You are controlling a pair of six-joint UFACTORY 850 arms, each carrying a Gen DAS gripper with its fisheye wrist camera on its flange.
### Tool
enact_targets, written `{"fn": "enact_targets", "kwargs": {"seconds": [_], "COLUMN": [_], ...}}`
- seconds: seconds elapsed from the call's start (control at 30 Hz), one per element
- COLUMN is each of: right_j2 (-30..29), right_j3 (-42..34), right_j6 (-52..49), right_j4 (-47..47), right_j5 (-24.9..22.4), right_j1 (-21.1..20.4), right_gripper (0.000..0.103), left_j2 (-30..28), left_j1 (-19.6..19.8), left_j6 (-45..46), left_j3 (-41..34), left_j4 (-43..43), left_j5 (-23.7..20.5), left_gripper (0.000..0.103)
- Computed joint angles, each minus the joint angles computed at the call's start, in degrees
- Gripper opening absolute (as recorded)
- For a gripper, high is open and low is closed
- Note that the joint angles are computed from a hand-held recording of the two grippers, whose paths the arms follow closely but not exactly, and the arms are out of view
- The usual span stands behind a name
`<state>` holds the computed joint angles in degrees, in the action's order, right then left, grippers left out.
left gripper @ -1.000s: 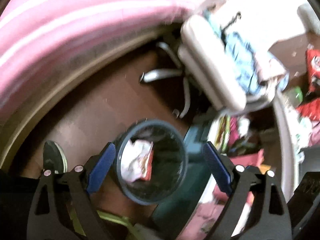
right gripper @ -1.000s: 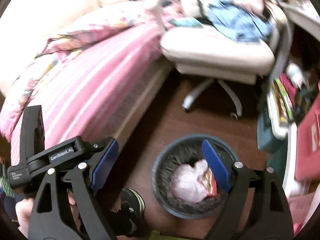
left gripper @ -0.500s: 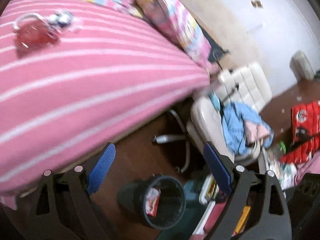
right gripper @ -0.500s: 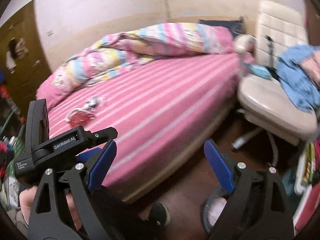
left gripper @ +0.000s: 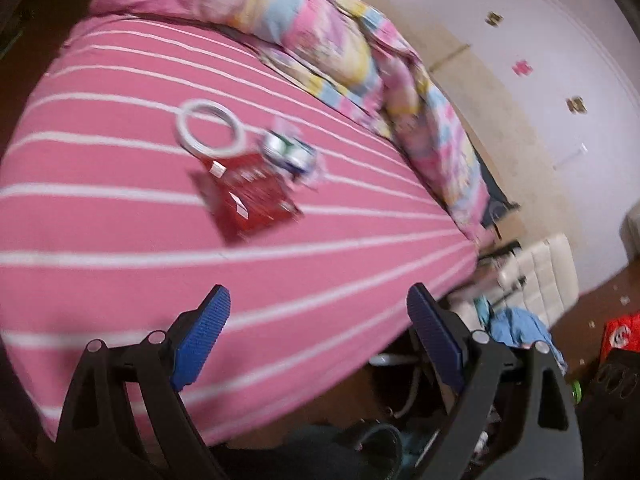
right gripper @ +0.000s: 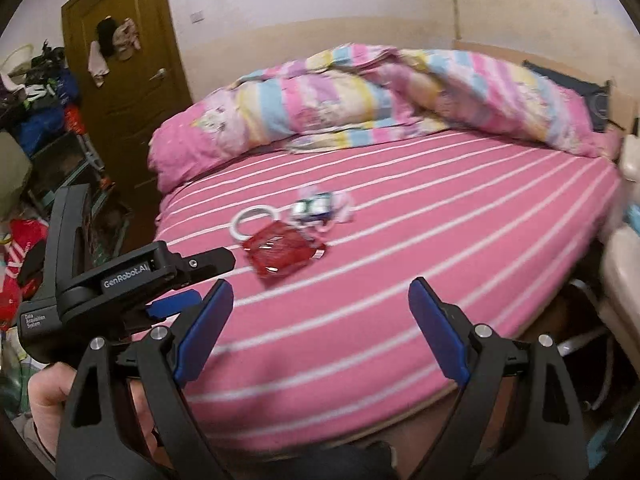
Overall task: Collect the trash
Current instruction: 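Move both tools back over the bed toward the red snack bag, then grasp the red snack bag with the right tool while the left tool grasps a white tissue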
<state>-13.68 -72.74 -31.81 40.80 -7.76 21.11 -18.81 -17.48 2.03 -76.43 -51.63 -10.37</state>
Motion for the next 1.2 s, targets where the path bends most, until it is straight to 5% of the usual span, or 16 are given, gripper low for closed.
{"fn": "enact_targets", "kwargs": {"seconds": [0.47, 0.6, 0.87, 1.03, 1.2], "right_j2": [-20.38, -25.01, -33.46, -36.1, -37.11], "right_j3": [-21.48, -26.11, -35.78, -39.39, -41.04], "right_j6": [18.95, 24.18, 37.41, 39.45, 37.54], "right_j4": [-20.0, -25.63, -39.0, -41.16, -38.43], "right_j5": [-8.02, -10.12, -12.95, -14.16, -15.75], "right_j1": [5.2, 5.67, 6.47, 6.34, 5.37], "right_gripper": [0.088, 0.088, 0.085, 0.062, 0.009], "left_j2": [-7.58, -12.41, -15.7, -17.36, -19.57], "left_j1": [10.01, 12.32, 12.49, 12.08, 11.1], "left_j6": [6.71, 9.6, 3.05, 2.44, 0.11], "left_j3": [-4.1, -8.34, -12.19, -14.88, -18.63], "left_j4": [-4.01, -8.83, -1.91, 2.45, 8.0], "left_j5": [-3.08, -8.49, -11.45, -12.94, -13.67], "left_gripper": [0.087, 0.087, 0.087, 0.087, 0.087]}}
